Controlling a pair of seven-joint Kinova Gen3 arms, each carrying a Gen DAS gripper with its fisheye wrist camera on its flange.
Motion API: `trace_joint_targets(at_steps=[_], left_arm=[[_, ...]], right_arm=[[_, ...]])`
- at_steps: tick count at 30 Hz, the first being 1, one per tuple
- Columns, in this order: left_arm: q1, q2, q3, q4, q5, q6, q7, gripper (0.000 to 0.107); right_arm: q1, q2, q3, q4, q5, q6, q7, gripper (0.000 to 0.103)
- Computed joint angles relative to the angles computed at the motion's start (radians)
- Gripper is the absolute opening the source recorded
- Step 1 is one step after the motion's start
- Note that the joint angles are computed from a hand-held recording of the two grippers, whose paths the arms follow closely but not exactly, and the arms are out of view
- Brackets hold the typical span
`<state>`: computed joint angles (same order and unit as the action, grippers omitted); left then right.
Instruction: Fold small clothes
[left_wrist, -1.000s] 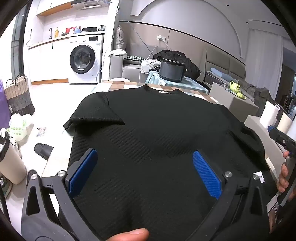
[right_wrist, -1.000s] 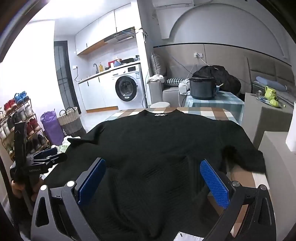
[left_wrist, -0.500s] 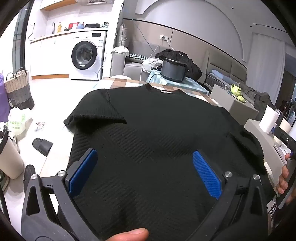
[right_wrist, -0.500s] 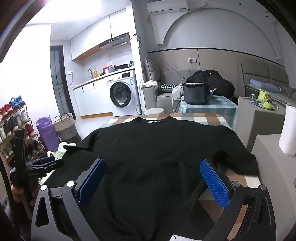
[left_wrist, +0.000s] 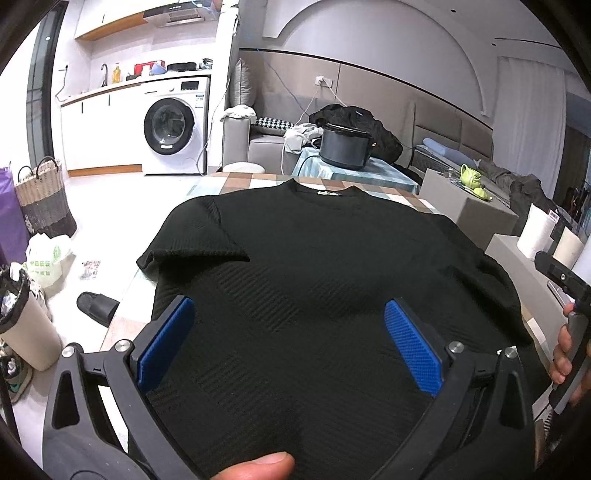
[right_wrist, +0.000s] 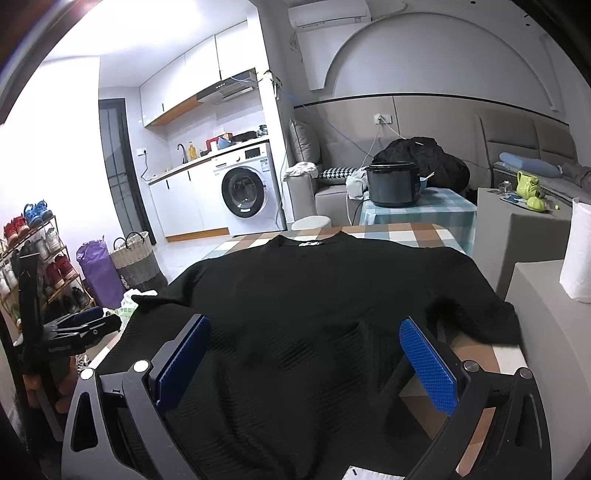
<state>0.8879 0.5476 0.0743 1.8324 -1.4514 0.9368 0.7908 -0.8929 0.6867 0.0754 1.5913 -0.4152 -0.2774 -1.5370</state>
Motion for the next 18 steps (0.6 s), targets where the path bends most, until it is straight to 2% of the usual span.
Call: trace_joint_targets(at_steps=[6,13,18], left_arm=[[0.002,-0.006,0.006,-0.017,0.038,-0.002,-0.032,0.102],[-0.043,-0.049,0.004,0.041,-0.016,-0.150,0.049,0.102],[-0.070,-0.045,0.011,0.047,-0.030,-0.195,0.060,0.102]], right_arm=[[-0.015,-0.003,0.006,0.012,-0.016,-0.017,0.016,0.103],[-0.042,-0.001,0.043,-0.001,-0.038,0.007,0.055,0.103],[-0.036,0.006,0.041,-0.012,-0.038,0.020,0.057,0.103]])
